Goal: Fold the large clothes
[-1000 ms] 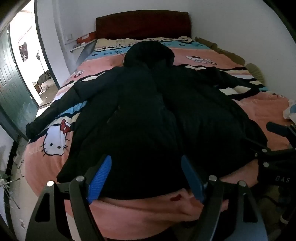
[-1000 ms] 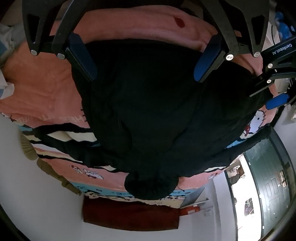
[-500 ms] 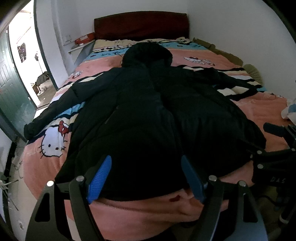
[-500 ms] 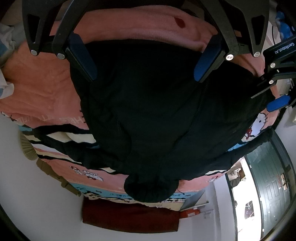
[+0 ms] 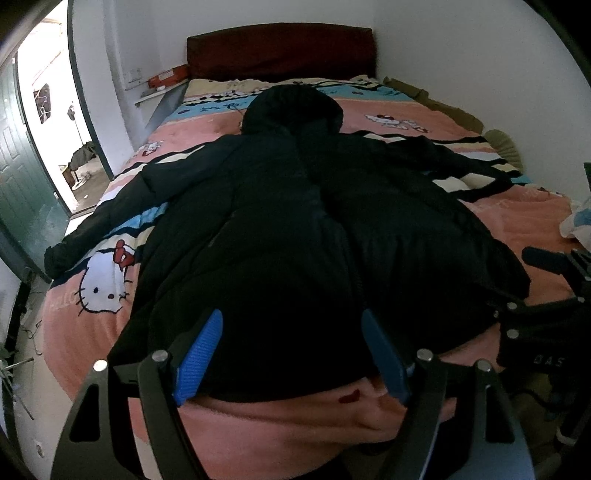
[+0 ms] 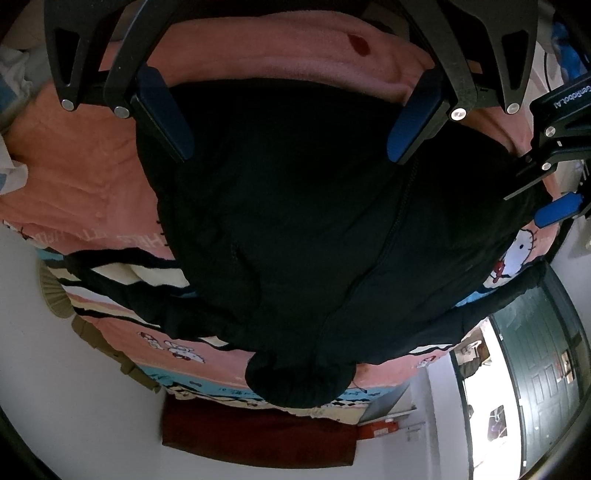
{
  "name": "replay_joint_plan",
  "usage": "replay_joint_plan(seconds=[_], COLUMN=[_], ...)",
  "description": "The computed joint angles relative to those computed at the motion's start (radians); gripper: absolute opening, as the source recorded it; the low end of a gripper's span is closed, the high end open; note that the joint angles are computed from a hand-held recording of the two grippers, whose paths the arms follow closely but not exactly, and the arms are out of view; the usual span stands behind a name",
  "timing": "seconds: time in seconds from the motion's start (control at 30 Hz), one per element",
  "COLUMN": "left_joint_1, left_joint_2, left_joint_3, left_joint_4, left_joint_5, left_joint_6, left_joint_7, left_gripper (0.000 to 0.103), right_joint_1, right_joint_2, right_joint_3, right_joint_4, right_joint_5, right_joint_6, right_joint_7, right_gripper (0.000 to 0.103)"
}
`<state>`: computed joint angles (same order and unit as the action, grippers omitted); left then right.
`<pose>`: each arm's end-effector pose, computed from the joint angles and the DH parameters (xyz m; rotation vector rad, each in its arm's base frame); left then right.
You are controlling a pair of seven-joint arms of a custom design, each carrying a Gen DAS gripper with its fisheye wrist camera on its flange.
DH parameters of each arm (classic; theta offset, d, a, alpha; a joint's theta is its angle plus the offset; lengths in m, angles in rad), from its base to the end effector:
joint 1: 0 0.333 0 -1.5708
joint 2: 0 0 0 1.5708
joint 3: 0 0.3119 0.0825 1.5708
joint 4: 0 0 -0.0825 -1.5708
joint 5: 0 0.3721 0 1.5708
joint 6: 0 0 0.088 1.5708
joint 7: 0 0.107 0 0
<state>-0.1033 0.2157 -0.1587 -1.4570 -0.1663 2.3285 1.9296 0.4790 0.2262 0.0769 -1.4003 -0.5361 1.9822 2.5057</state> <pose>0.6401 -0.1616 0.6350 -1.3235 2.3158 -0.8024 0.5693 0.3086 0.6191 -1.6634 2.1538 -0.7318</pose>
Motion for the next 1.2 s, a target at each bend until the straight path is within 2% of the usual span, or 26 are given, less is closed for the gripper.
replay_joint_plan(seconds=[0.53,0.93,1.13,1.2], left_joint_1=[0.004,0.035,0.091,0.112], left_joint_2=[0.02,0.046,0.152,0.184], left_joint_3=[0.0,-0.008,-0.003,0.001], left_joint_4=[0.023,0.047,0.205,0.246], left_joint_5=[-0.01,-0.106,-0.19,-0.207], left_joint_6=[-0.016,-0.049,-0.167,-0.171], left_joint_7=[0.007,0.067,0.054,0.036], left_gripper=[0.077,0.077,0.077,0.077], right_joint_1=[0.004,0.024,0.049,0.058], right_joint_2=[0.014,0.058,0.113,0.147], right_joint_3=[-0.004,-0.012,-0.03,-0.039], right_joint_4=[0.023,0.101,0.208,0.269], right_joint_5=[0.0,-0.012,-0.041,-0.047], right_joint_6=[-0.024,-0.094,-0.175,-0.215], right_joint_7=[0.0,-0.017,-0.034,-0.049], right_gripper=[0.102,0.102,0.102,0.102])
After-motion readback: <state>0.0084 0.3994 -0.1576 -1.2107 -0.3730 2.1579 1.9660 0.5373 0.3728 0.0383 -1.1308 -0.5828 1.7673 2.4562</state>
